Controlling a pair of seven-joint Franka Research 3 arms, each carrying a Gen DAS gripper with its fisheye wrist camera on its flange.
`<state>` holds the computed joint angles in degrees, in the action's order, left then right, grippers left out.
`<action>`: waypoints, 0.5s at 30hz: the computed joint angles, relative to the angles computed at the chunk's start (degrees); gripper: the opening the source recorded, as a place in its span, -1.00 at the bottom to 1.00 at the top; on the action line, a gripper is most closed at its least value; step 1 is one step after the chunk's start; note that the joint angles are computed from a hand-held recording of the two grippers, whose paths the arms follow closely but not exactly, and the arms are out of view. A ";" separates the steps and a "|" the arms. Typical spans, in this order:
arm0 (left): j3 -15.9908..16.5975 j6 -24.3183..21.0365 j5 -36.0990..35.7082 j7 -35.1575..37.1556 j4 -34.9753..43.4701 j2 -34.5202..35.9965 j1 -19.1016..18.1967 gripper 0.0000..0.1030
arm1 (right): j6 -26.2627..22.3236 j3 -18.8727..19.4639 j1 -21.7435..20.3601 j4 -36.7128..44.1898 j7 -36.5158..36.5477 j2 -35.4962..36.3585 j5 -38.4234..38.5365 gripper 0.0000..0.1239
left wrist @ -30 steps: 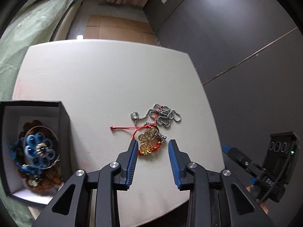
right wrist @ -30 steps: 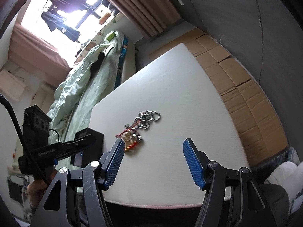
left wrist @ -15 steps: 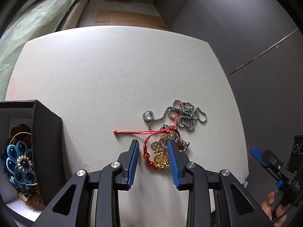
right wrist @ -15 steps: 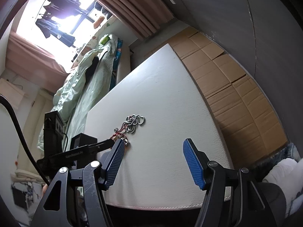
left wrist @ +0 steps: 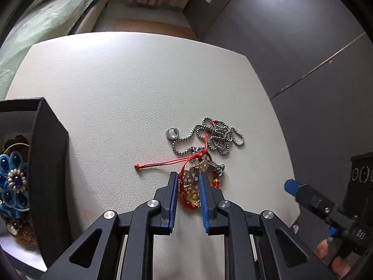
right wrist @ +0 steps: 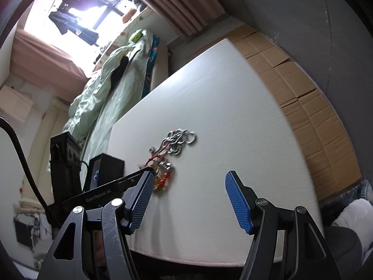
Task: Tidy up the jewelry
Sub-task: 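Grasp the red-cord gold charm bracelet with the left tool, then lift the red bracelet with the left tool while the right tool grasps the silver chain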
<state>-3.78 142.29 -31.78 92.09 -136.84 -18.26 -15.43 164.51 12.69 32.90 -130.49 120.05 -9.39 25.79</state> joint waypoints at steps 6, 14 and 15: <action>1.69 -1.20 -3.64 4.28 0.83 -2.37 -0.84 -0.94 | -1.06 0.43 0.02 2.01 0.55 1.57 -1.43 0.04; 3.43 -3.37 -7.28 8.23 2.04 -5.69 -1.46 -0.94 | -2.25 0.48 0.30 4.59 0.42 3.58 -2.44 0.04; 3.63 -3.61 -7.74 8.68 1.98 -6.24 -1.54 -0.94 | -2.47 0.56 0.30 5.04 0.64 3.95 -2.81 0.04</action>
<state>-0.16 138.68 -39.52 100.77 -134.86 -24.49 -16.97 162.04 13.26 33.20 -125.46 120.69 -5.44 22.98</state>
